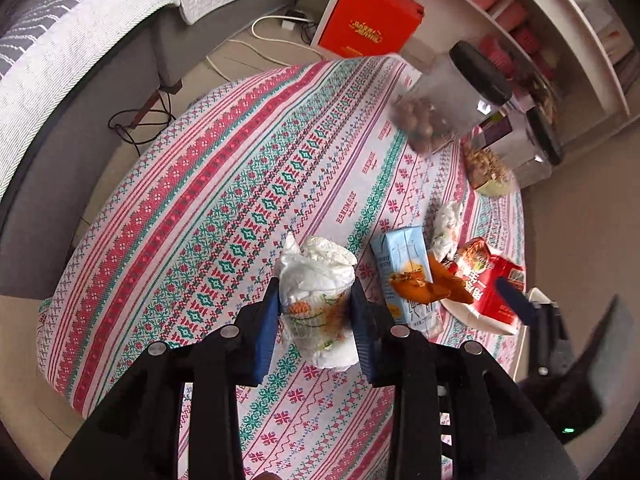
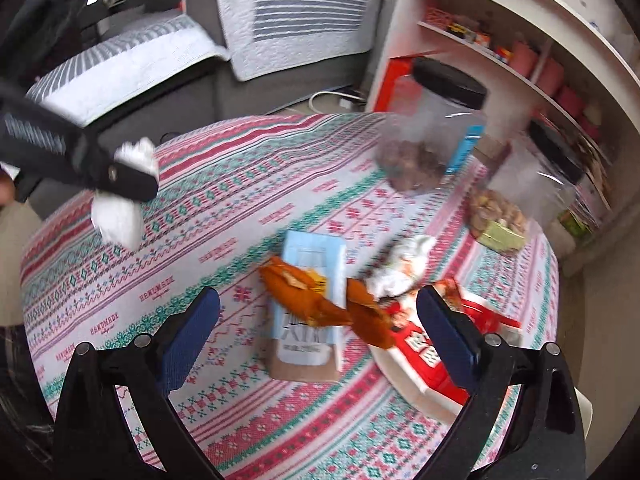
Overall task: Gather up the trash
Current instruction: 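Grasp the white crumpled wrapper with the left tool while the right tool grasps the orange wrapper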
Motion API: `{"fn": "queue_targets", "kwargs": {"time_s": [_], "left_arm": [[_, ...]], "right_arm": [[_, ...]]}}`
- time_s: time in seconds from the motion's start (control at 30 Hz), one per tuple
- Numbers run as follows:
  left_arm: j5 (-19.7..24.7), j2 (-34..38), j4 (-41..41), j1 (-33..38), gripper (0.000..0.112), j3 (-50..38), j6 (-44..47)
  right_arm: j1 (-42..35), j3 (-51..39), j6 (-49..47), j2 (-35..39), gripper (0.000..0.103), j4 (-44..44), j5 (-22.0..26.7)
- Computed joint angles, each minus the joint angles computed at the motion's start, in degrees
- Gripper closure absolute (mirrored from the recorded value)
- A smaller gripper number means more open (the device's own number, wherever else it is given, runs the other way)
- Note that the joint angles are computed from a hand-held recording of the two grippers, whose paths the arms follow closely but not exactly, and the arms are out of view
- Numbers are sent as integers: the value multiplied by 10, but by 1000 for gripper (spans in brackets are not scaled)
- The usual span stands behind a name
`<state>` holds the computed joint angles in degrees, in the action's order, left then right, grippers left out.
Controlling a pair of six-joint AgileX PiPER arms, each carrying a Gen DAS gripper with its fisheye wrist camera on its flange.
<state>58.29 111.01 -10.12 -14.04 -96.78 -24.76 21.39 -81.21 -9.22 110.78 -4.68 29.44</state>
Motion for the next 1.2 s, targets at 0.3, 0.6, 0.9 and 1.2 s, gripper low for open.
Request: {"fn": "queue_targets", "kwargs": {"time_s": [0.3,0.6,0.9,1.2], "left_arm": [[5,-11,-9,24,78,28,20],[-4,-27,-10,47,78,46,28],[-35,-44,-31,48,79,60,44],[-72,-55,-64,37,78,70,58]], "right_arm": [[13,-59,-3,71,39,12,18],[3,-65,-8,77,83,49,18],[-26,-48,-50,34,85,151,11],[-62,-24,-97,-16,85,249,13]]}}
